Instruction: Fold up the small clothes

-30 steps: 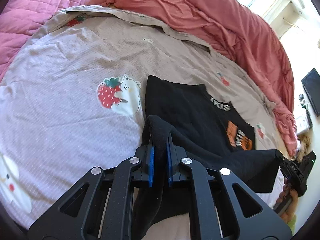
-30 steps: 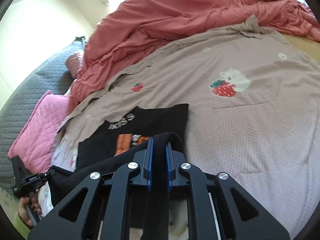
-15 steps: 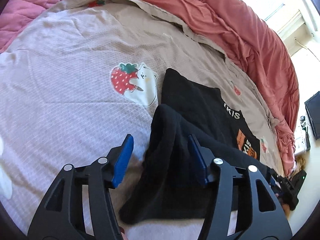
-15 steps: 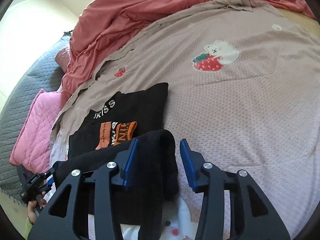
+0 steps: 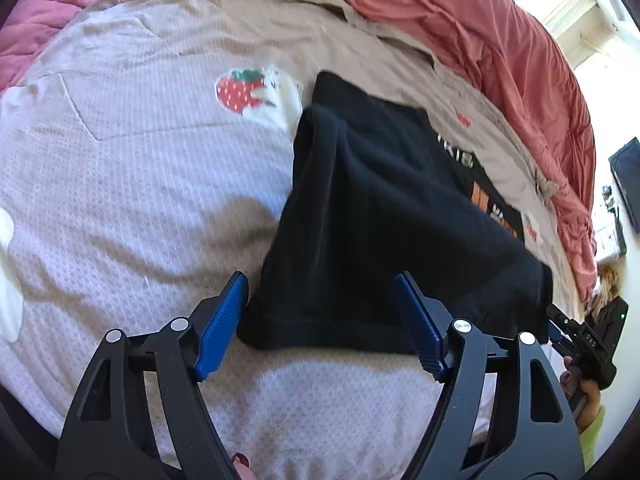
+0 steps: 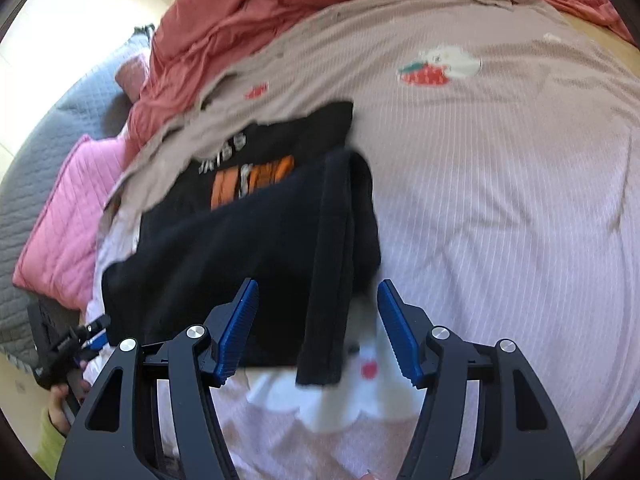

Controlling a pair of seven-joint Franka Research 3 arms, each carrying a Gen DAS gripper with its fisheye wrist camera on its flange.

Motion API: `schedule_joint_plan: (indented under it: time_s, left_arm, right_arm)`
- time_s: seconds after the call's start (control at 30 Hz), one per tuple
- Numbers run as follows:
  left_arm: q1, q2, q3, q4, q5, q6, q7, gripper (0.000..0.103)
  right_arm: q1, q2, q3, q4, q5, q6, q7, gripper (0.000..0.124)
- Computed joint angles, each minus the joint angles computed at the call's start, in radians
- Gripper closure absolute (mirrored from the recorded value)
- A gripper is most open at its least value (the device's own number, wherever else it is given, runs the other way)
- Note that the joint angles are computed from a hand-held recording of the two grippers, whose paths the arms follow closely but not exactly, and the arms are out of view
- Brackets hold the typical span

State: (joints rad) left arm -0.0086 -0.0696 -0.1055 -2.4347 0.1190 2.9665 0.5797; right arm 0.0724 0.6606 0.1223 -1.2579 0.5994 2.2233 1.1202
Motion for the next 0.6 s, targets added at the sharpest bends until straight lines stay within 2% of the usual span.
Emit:
schedule_joint_plan:
  time_s: [0.2, 0.27, 0.33, 0.37, 0.4, 0.43, 0.6]
  left_arm:
    - [-0.017, 0.006, 0.005, -0.004, -0.064, 0.006, 0.065, 0.037]
    - [-0.02, 0.006, 0.006, -0.006, -0.083, 0.005, 0.082, 0.039]
    - [-0.021, 0.012, 0.007, 0.0, -0.097, -0.005, 0.094, 0.057]
    - [-0.017, 0.013, 0.004, 0.004, -0.082, -0.018, 0.084, 0.066]
    - [-0.014, 0.015, 0.002, 0.011, -0.069, -0.036, 0.082, 0.094]
    - [-0.014, 0.014, 0.001, 0.013, -0.067, -0.042, 0.085, 0.099]
    - [-0.02, -0.008, 0.008, 0.007, -0.107, 0.016, 0.118, 0.1]
  right_arm:
    - [0.0, 0.019, -0.005, 0.018, -0.006, -0.091, 0.049, 0.065]
    - [-0.001, 0.034, -0.006, 0.038, -0.012, -0.116, 0.063, 0.08]
    - [-0.015, 0.052, 0.009, 0.064, 0.005, -0.158, 0.05, 0.104]
    - [-0.022, 0.055, 0.018, 0.068, 0.018, -0.165, 0.033, 0.106]
    - [-0.025, 0.056, 0.023, 0.071, 0.028, -0.166, 0.015, 0.106]
    - [-0.03, 0.056, 0.031, 0.072, 0.042, -0.162, -0.007, 0.109]
    - [-0.058, 0.063, 0.065, 0.085, 0.145, -0.122, -0.095, 0.111]
